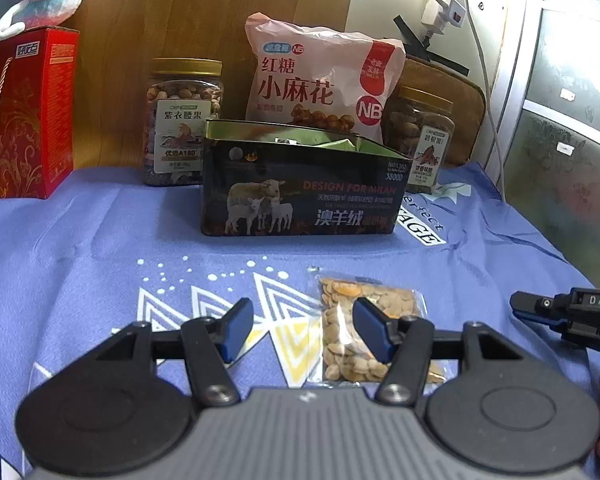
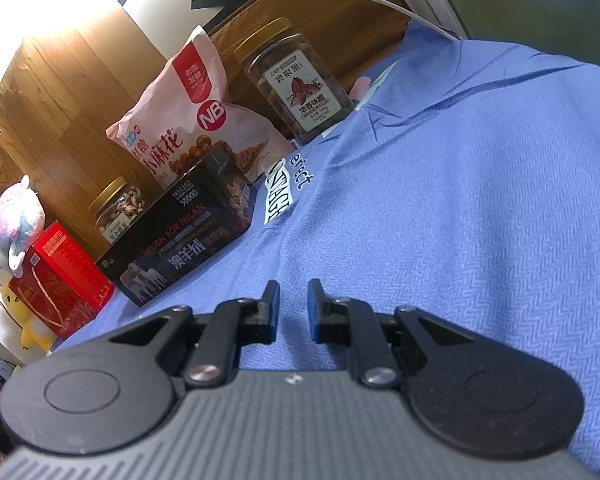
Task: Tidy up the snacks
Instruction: 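Move the left gripper to the clear bean packet with orange label, then grasp the clear bean packet with the left gripper and lift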
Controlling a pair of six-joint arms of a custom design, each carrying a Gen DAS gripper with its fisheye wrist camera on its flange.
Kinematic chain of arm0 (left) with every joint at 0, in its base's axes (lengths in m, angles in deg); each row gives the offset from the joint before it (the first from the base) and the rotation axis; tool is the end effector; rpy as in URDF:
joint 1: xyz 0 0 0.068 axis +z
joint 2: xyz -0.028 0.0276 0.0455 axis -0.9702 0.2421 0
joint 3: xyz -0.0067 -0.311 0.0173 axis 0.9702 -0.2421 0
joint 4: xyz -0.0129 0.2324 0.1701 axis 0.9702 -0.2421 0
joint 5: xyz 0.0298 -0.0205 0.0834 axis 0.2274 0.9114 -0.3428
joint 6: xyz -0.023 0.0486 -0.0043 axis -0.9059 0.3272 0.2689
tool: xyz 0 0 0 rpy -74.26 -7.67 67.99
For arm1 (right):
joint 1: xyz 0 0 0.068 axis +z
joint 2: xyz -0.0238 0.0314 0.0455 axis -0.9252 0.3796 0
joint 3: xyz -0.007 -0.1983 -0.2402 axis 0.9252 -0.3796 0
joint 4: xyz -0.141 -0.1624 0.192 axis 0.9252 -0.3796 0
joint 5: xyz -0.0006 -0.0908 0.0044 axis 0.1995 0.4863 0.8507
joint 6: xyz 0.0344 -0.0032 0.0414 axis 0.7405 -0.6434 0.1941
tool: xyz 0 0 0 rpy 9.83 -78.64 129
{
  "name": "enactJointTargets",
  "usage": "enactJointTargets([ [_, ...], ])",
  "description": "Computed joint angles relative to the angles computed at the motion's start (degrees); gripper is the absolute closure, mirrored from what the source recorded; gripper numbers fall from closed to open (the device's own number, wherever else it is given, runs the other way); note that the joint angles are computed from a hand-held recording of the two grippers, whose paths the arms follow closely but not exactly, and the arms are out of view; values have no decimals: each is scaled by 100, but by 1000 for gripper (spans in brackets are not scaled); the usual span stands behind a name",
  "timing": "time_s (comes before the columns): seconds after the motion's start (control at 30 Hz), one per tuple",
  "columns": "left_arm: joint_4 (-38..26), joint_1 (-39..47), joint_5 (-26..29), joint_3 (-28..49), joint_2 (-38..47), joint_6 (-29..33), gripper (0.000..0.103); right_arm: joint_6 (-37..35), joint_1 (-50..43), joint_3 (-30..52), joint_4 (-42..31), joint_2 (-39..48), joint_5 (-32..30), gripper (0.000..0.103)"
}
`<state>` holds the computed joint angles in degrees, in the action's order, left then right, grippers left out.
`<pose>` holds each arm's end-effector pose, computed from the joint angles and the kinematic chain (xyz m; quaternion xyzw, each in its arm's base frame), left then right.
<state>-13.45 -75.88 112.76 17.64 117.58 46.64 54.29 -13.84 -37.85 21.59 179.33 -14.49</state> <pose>0.3786 -0.0219 0.0562 0.2648 0.8340 -0.2478 0.4158 0.2084 0.2367 0.0099 0.3631 0.7649 0.1432 0.5125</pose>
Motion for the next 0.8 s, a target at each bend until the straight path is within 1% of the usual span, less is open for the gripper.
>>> enactJointTargets([
  [0.13, -48, -9, 5, 16, -2, 5, 47, 19, 7, 12, -25, -5, 4, 85],
  [0.23, -163, -7, -7, 44, -14, 53, 47, 40, 16, -21, 87, 14, -4, 85],
  [0.3, -338, 32, 29, 99, -28, 69, 47, 70, 16, -62, 187, 25, -14, 85],
  [0.37, -544, 100, 60, 148, -41, 126, 47, 95, 51, -34, 62, -17, 22, 85],
  [0.47, -920, 263, 230, 212, -76, 310, 47, -278, 205, 69, -89, -101, 176, 73],
  [0.53, -1365, 363, 400, 355, -103, 496, 47, -689, 237, 178, -291, -200, 81, 73],
  [0.6, -1851, 423, 522, 573, -119, 590, 47, -1094, 144, 243, -434, -344, -299, 73],
  [0.63, -2073, 435, 573, 663, -131, 620, 47, -1340, 81, 221, -310, -402, -598, 72],
  [0.7, -2882, 459, 755, 1064, -67, 817, 47, -1835, -41, 232, -128, -490, -1296, 69],
  [0.73, -3285, 452, 832, 1289, 2, 917, 46, -2084, -67, 308, -184, -519, -1565, 65],
  [0.8, -4244, 391, 955, 1877, 247, 1166, 44, -2654, -91, 601, -606, -574, -1954, 60],
])
